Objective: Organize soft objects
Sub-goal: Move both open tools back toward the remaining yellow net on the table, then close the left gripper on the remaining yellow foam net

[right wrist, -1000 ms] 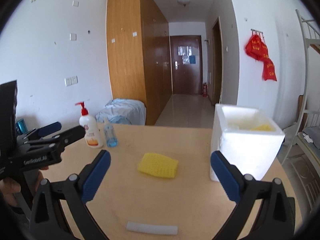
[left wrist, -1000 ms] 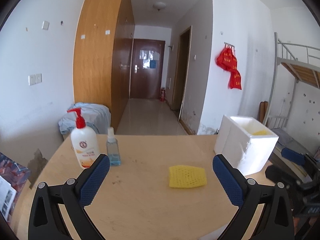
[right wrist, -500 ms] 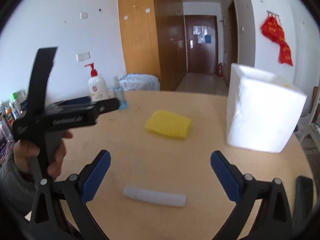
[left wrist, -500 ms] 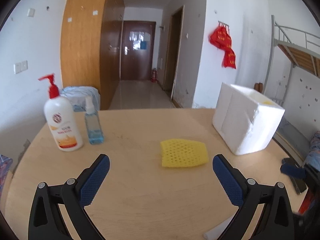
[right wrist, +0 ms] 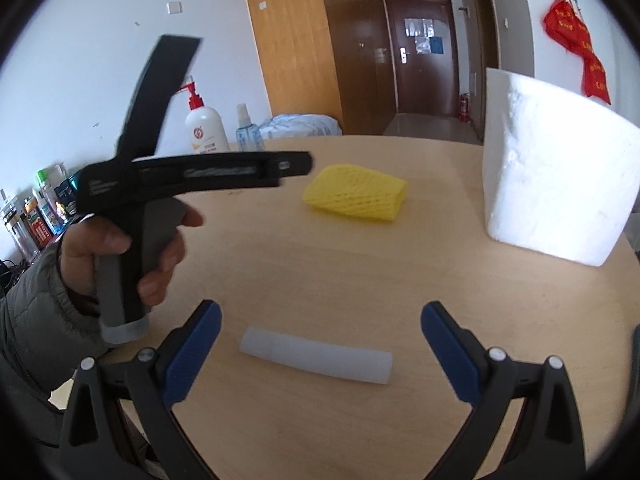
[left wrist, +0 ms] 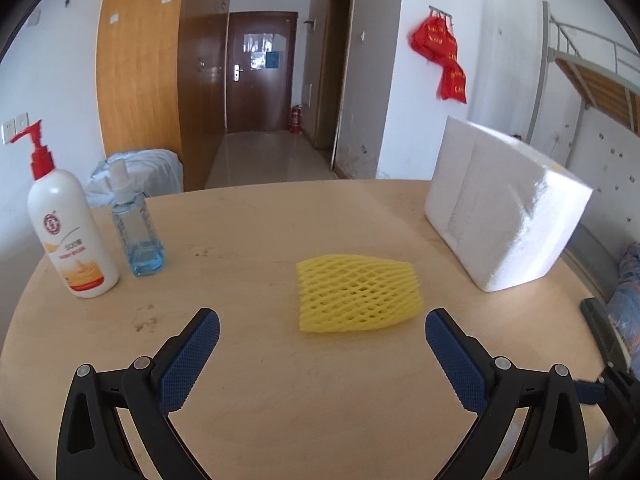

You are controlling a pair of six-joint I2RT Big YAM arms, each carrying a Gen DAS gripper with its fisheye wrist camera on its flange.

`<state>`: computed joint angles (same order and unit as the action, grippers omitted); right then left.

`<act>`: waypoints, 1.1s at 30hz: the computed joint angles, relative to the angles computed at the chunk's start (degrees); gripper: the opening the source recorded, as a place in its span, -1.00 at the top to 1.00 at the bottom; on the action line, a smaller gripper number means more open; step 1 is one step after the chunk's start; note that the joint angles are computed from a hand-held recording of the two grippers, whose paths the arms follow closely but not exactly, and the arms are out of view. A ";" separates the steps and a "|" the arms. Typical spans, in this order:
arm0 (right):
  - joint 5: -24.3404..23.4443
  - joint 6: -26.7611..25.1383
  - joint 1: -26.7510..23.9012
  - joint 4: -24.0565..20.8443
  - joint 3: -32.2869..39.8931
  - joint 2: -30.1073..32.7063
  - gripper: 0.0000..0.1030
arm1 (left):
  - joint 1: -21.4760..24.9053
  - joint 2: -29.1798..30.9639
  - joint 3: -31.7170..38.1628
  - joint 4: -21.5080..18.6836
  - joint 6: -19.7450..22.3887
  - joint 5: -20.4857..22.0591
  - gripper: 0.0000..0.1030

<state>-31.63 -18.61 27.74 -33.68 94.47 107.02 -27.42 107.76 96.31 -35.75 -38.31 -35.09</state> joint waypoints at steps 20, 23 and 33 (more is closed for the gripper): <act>-0.60 -5.15 0.46 -7.81 4.51 3.35 -0.96 | 4.98 12.11 16.05 -9.16 2.84 11.47 -0.54; -0.81 -5.11 0.45 -8.39 5.29 3.96 -0.96 | 5.53 13.04 17.07 -10.29 2.06 13.19 -0.23; 0.16 -8.57 1.05 -11.98 8.34 5.79 -0.96 | 6.40 10.44 13.04 -8.01 1.49 14.78 0.91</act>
